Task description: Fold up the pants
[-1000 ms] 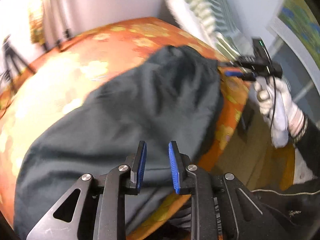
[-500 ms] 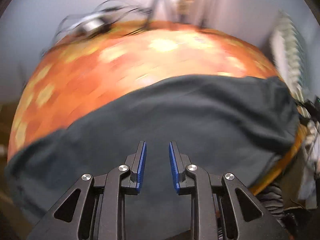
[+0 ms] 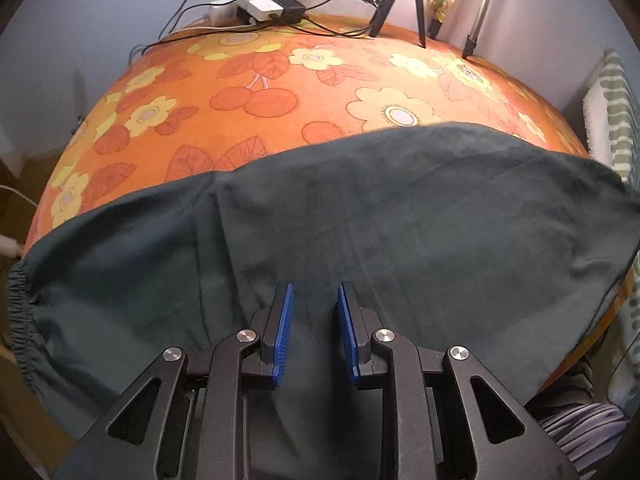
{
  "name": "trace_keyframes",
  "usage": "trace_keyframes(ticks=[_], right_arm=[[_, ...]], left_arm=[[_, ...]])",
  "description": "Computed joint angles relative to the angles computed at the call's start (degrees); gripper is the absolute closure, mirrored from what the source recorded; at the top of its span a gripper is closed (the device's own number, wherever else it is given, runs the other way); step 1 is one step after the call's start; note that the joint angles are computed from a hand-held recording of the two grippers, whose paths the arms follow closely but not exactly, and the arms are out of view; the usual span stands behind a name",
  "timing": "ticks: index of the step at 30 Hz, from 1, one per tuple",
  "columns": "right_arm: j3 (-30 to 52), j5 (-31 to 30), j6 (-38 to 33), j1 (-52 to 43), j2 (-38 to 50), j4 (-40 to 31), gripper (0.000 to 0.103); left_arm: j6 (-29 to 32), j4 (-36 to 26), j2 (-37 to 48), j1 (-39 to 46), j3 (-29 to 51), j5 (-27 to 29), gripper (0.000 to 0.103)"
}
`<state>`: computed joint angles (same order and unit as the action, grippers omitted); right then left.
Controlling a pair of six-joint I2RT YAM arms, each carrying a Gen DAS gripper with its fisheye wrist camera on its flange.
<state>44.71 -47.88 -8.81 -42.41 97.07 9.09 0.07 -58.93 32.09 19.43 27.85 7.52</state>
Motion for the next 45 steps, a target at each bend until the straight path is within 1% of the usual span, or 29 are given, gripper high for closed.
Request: trace_keyframes(ticks=[2,4,5,7,9,10,12,13,15,16,18,19,21,23,26,27,29,30,32,35,39,44,45], right_arm=[[0.7,2.6,-0.9,0.1,1.1,-0.3,0.085],[3.4,5.9,-2.7,1.5,4.5,-3.6,0.085],[5.4,7.4,-3.5,2.4,7.0,-6.0,0.085],[7.2,10.4,-4.7,3.1,9.8,-7.6,0.084],[9.0,10.9,-6.2,2.8,11.3,-10.8,0.073],[9.4,10.0,-6.7,2.1,11.1,-12.0,0.073],[8.4,9.6,-7.1,1.0,8.5,-12.7,0.071],[7.2,9.5,-7.3,0.7,6.6,-12.3,0.071],[5.7,7.4,-9.4,-0.3,2.0,-14.1,0.07],[5.3,6.3,-10.5,-0.5,0.1,-15.4,0.069],[4.9,4.0,-13.4,0.2,-4.6,-19.2,0.059],[4.7,3.2,-14.7,0.9,-6.6,-20.8,0.058],[5.6,0.3,-19.8,3.6,-9.8,-26.6,0.056],[7.7,-1.8,-25.8,8.8,-12.0,-34.1,0.053],[9.7,-0.1,-30.0,18.7,-12.8,-39.5,0.05],[10.5,1.7,-31.0,24.0,-12.5,-40.9,0.05],[11.3,5.6,-30.3,32.2,-11.6,-40.1,0.05],[12.6,8.0,-29.9,37.5,-9.6,-40.0,0.05],[15.7,10.6,-30.6,44.3,-5.2,-41.2,0.05],[19.4,16.3,-32.2,53.4,1.8,-40.4,0.05],[24.5,21.1,-34.1,59.6,11.2,-38.9,0.05],[32.0,25.2,-37.3,62.3,19.3,-41.3,0.049],[32.4,26.3,-37.6,62.9,20.1,-40.9,0.05]], left_arm=[[0.6,0.0,0.0,0.4,-0.2,0.3,0.082],[-0.9,1.2,0.8,-1.9,0.0,-0.4,0.082],[-2.4,2.1,1.6,-4.3,0.3,-1.0,0.082],[-5.5,1.7,1.3,-10.0,2.3,-2.3,0.082],[-8.5,0.6,1.1,-15.8,4.5,-3.3,0.082],[-10.5,0.5,1.6,-19.7,5.9,-4.5,0.082],[-15.1,0.7,3.4,-29.0,8.6,-7.9,0.082],[-16.7,1.3,4.6,-32.3,9.5,-9.1,0.082],[-18.2,3.2,8.1,-36.4,11.5,-9.9,0.081],[-18.6,4.3,9.7,-37.5,12.3,-9.9,0.078],[-18.1,7.1,13.4,-38.7,13.8,-9.8,0.073],[-17.9,8.2,15.1,-39.2,14.5,-10.0,0.072],[-16.5,10.5,18.4,-38.6,15.5,-9.1,0.071],[-14.7,12.5,21.3,-36.8,16.5,-7.8,0.071],[-13.2,14.2,24.9,-35.2,18.1,-6.9,0.07],[-12.3,14.8,26.2,-34.0,18.5,-5.9,0.07],[-10.9,16.0,28.4,-31.8,19.2,-4.4,0.067],[-10.2,16.5,29.5,-30.7,19.5,-3.8,0.066],[-8.8,17.8,31.9,-28.5,20.2,-2.3,0.066],[-6.2,19.5,36.3,-25.8,21.3,-0.3,0.066],[-4.3,21.1,41.5,-23.8,22.8,2.4,0.066],[-2.9,22.3,46.6,-23.1,25.7,4.5,0.066],[-2.8,22.5,47.4,-23.1,26.4,4.8,0.066]])
